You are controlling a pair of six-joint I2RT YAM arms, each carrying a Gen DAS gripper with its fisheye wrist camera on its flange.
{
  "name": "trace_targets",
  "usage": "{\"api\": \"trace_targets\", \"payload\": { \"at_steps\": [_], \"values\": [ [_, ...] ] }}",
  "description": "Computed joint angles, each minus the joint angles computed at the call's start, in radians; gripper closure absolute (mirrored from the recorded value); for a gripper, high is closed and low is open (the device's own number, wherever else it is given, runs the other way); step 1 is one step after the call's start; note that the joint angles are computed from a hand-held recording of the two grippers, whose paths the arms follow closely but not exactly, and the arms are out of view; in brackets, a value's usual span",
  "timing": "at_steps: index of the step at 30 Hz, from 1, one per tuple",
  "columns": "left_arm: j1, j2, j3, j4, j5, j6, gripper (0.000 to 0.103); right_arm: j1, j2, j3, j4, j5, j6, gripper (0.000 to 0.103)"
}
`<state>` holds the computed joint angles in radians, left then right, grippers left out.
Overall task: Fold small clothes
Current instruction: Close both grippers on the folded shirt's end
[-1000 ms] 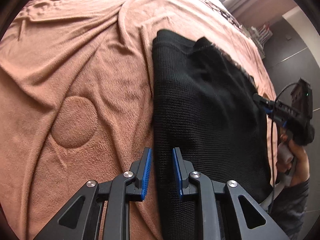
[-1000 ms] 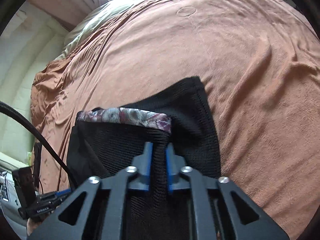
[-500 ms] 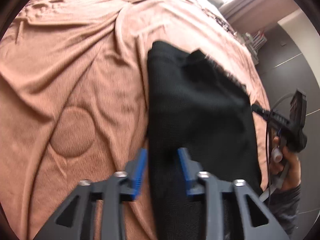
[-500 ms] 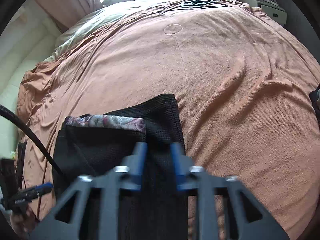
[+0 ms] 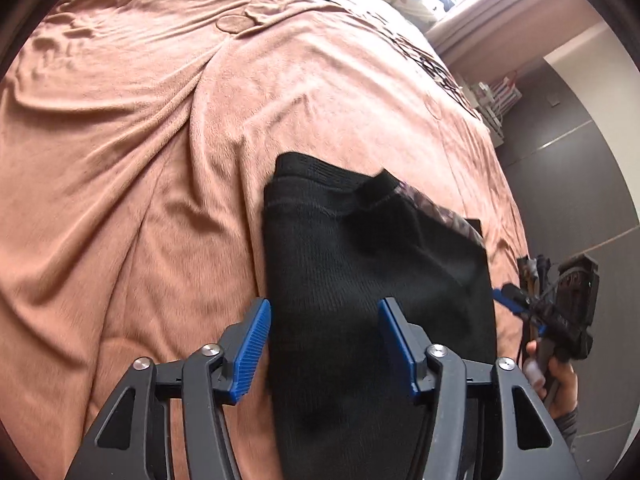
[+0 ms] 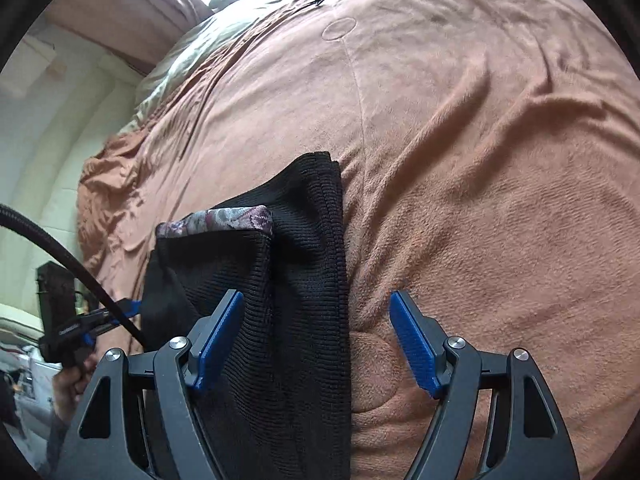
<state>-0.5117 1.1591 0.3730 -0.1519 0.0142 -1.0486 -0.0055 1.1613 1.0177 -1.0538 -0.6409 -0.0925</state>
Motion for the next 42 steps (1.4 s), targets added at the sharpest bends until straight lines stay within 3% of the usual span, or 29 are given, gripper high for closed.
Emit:
{"api": "trace_targets", "payload": {
  "at_steps": [5,15,23,24,26,27,33,42],
  "values": [
    [0.068,0.087,0.012,0.058,0.043,0.051,0.054,-0.03,0.073,-0.012,0.014,-0.126,-0.069,0.029],
    [0.172,0.262,0.021,0.242,0.136,0.135,0.066,0.068,0.229,0.07,0.102,-0.07,-0.051,0.03],
    [0.259,0.349,-0.037,0.478,0.225,0.124,0.071,0.093,0.261,0.073,0.165,-0.057,-0.011,0.051],
    [0.261,0.355,-0.037,0.489,0.226,0.122,0.073,0.109,0.248,0.067,0.175,-0.03,-0.006,0.058],
    [0.25,0.356,-0.024,0.467,0.205,0.128,0.077,0.142,0.208,0.048,0.186,0.031,-0.004,0.071],
    [0.24,0.351,-0.015,0.451,0.191,0.135,0.082,0.152,0.195,0.043,0.185,0.039,-0.003,0.088],
    [0.196,0.246,-0.004,0.363,0.133,0.134,0.088,0.241,0.081,0.034,0.17,0.159,0.057,0.093],
    [0.148,0.023,-0.011,0.223,0.097,0.106,0.089,0.221,-0.113,0.085,0.002,0.162,0.018,0.094]
  ]
}}
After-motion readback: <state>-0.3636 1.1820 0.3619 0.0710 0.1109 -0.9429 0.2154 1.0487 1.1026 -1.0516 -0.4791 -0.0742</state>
